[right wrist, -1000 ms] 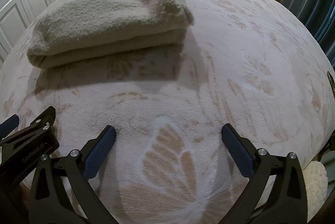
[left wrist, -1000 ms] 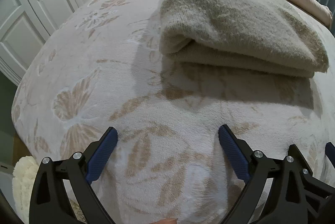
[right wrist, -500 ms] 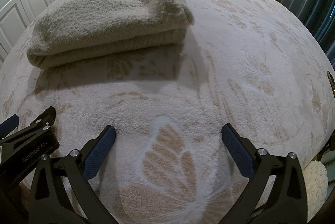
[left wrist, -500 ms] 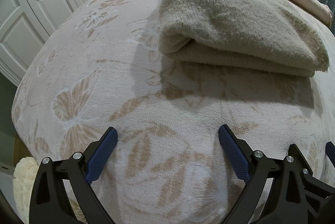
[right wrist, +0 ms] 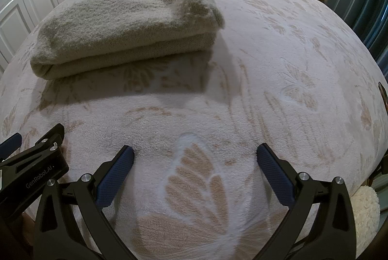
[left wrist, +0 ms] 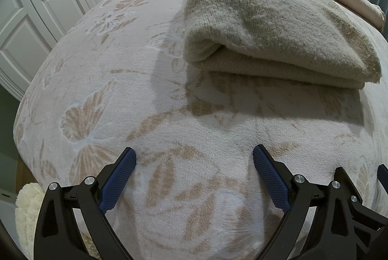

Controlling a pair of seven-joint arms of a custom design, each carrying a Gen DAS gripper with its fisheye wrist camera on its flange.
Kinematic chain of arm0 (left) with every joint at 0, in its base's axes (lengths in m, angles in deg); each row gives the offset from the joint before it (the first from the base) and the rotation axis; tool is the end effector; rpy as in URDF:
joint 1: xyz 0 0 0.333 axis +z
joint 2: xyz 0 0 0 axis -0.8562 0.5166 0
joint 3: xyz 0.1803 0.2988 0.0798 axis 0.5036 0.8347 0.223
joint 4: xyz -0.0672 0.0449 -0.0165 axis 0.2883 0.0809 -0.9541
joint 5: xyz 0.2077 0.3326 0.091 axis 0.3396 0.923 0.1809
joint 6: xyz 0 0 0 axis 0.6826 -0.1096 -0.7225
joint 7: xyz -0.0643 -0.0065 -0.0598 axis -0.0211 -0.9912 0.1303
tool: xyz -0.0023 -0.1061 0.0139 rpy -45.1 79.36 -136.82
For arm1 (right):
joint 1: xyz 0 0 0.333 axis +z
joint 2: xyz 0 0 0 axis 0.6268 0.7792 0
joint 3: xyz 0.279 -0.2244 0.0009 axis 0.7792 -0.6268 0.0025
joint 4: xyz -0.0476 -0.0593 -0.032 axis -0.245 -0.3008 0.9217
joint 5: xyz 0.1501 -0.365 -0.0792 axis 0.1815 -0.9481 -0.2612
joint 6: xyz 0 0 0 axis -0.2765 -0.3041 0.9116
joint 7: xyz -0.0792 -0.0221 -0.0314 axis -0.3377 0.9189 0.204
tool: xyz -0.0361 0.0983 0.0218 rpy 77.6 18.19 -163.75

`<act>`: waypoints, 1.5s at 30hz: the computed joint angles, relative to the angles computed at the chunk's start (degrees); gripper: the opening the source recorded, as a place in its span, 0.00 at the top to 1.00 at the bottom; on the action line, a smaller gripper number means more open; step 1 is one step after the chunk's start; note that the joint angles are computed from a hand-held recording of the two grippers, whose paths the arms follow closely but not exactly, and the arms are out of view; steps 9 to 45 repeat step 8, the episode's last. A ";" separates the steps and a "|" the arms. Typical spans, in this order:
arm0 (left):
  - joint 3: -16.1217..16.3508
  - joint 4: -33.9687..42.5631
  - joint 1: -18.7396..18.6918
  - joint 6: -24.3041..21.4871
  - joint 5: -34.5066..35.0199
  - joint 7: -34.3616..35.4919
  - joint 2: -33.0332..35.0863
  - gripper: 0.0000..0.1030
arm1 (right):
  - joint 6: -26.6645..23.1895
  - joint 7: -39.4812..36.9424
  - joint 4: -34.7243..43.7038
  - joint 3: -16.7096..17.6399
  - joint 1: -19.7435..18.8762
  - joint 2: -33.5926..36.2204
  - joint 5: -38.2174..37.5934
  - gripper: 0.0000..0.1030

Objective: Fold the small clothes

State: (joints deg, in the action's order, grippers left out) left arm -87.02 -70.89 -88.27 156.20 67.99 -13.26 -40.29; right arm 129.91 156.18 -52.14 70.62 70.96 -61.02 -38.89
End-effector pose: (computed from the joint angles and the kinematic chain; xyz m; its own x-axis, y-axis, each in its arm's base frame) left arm 0.6357 -0.4456 0.3739 0.1243 -0.9862 -0.1093 -0.8728 -0.0562 -0.4848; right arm 0.6007 0.4199 0.3793 -0.1590 -0.9871 0.0213 -0.8547 0.1268 -0.5033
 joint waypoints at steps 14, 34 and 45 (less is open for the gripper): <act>-0.01 0.06 0.03 -0.03 -0.07 0.16 0.03 0.08 | -0.05 0.07 -0.01 0.01 0.05 -0.04 0.06 0.04; -0.01 0.06 0.03 -0.03 -0.07 0.16 0.03 0.08 | -0.05 0.07 -0.01 0.01 0.05 -0.04 0.06 0.04; -0.01 0.06 0.03 -0.03 -0.07 0.16 0.03 0.08 | -0.05 0.07 -0.01 0.01 0.05 -0.04 0.06 0.04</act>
